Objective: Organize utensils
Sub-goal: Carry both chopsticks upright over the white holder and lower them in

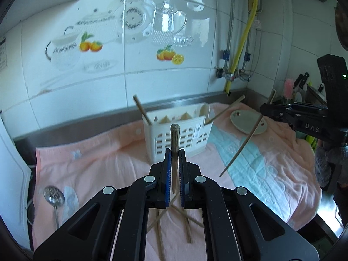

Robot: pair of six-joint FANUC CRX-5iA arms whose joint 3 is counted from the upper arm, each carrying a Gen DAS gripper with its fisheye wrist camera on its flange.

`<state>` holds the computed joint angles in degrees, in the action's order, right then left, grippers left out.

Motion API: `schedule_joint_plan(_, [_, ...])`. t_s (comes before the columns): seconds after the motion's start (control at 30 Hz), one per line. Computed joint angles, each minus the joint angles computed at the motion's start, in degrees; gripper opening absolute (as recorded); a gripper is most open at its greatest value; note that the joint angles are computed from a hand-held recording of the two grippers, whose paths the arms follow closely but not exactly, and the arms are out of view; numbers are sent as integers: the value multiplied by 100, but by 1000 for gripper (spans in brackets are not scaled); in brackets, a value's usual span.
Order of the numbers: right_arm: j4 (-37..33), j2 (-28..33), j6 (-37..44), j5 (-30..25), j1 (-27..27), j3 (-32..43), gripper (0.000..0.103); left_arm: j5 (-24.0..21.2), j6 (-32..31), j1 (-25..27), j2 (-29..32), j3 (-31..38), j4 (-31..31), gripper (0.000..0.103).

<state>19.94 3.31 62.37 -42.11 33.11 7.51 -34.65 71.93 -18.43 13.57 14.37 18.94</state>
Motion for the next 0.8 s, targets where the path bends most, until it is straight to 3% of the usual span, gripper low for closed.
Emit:
schedule_joint_plan(0.17, [-316,260,337,-282,-192,649,6,-34,-85,-48,198,526,89,5])
schedule_joint_plan(0.57, [177,1055,387,-554,-429,2000,6,-363,383,-225,1053,2506,-647,5])
schedule_joint_plan(0.8, [40,1555,476,-654,-578,2766,6,-651,926,-256,1638,3655,-1249,5])
